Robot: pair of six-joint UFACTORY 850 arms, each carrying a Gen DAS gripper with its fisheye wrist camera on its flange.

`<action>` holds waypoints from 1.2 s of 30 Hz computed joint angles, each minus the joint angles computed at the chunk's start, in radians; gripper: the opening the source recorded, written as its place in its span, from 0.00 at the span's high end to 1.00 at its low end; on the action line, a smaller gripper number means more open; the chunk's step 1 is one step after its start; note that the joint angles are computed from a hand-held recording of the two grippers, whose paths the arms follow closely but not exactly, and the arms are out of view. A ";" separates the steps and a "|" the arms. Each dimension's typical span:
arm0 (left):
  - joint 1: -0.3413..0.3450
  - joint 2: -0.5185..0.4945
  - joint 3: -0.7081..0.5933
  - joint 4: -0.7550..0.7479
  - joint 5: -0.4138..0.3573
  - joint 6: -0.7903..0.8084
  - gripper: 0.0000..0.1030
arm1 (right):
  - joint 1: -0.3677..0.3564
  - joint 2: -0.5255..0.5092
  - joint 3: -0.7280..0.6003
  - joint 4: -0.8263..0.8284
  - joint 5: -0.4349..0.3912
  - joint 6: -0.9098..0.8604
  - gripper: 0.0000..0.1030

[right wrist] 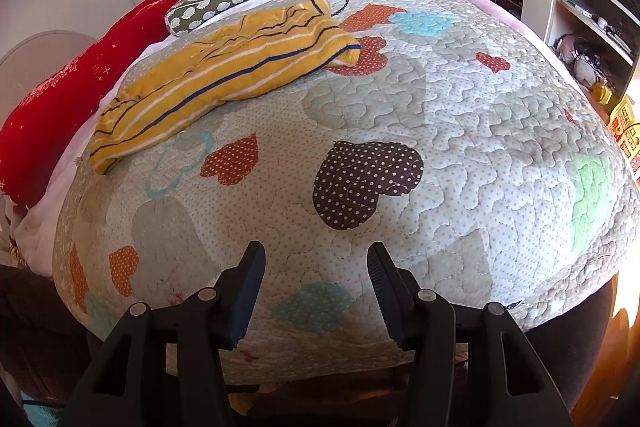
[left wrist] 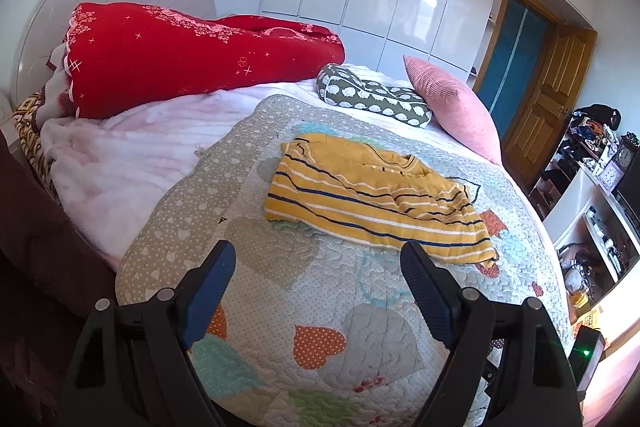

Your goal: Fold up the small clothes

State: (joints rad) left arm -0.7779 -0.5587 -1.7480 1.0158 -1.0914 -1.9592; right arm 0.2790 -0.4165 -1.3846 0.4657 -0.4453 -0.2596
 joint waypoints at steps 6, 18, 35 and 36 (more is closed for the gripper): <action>-0.006 -0.034 -0.055 -0.015 -0.013 0.061 0.19 | -0.024 0.009 0.006 0.065 0.022 -0.045 0.45; 0.058 -0.074 -0.067 -0.102 0.100 0.198 0.19 | -0.072 -0.087 -0.104 0.252 0.022 -0.244 0.36; 0.411 -0.013 0.285 -0.344 0.974 0.091 0.19 | -0.105 -0.575 -0.776 0.409 -0.400 -0.182 0.35; 0.421 -0.028 0.270 -0.419 0.994 0.174 0.19 | -0.103 -0.601 -0.815 0.418 -0.409 -0.169 0.35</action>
State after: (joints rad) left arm -0.3569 -0.5864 -1.4782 0.5971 -0.0977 -1.7857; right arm 0.1758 -1.0172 -2.2000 0.8835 -0.8547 -0.4289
